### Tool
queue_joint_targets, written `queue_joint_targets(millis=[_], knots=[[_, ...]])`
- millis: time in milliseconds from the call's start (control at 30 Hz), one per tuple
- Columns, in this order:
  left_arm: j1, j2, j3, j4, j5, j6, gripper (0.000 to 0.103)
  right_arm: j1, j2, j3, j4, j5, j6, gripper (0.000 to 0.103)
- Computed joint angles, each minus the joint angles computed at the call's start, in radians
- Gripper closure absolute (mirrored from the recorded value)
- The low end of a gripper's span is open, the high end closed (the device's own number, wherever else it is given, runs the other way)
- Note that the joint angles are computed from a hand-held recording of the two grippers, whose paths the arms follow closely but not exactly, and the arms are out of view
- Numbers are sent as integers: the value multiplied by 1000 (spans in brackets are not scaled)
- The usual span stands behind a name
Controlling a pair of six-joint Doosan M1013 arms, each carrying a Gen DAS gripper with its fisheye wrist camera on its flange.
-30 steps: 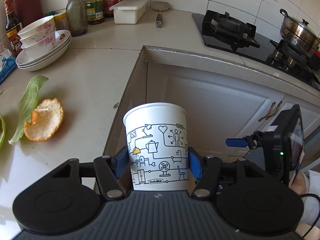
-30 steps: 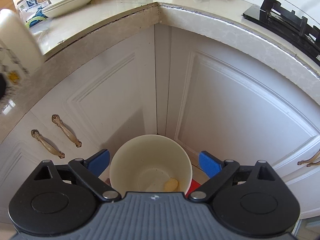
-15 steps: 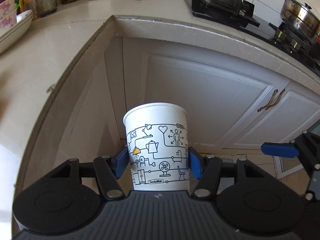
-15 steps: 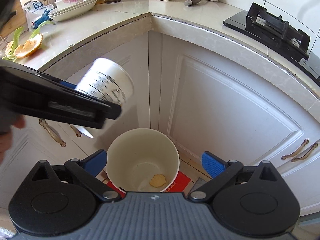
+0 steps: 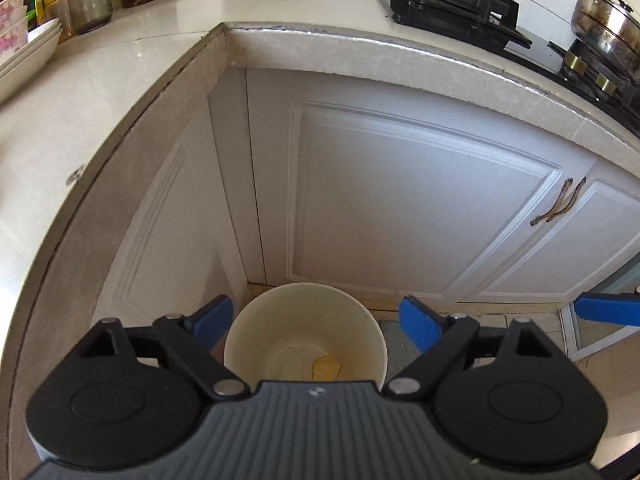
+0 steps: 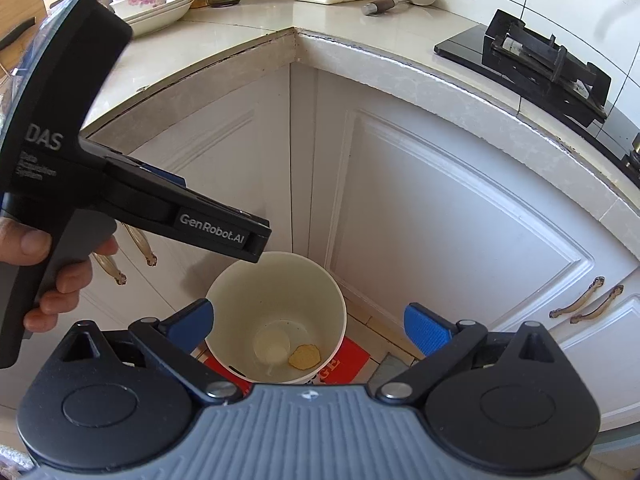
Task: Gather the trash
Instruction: 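Carry the cup and peel to the bucket and release both inside, then move both tools back over the counter toward the remaining peels and leaves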
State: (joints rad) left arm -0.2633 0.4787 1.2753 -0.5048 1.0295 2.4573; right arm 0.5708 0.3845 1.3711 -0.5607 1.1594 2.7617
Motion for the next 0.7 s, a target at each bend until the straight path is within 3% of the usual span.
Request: queue_joint_targets(millis=[400, 700], knots=[[51, -52, -11, -92, 6, 77, 9, 12, 5, -35, -27, 16, 2, 0], [118, -87, -18, -114, -21, 94, 8, 25, 26, -94, -67, 11, -16, 0]])
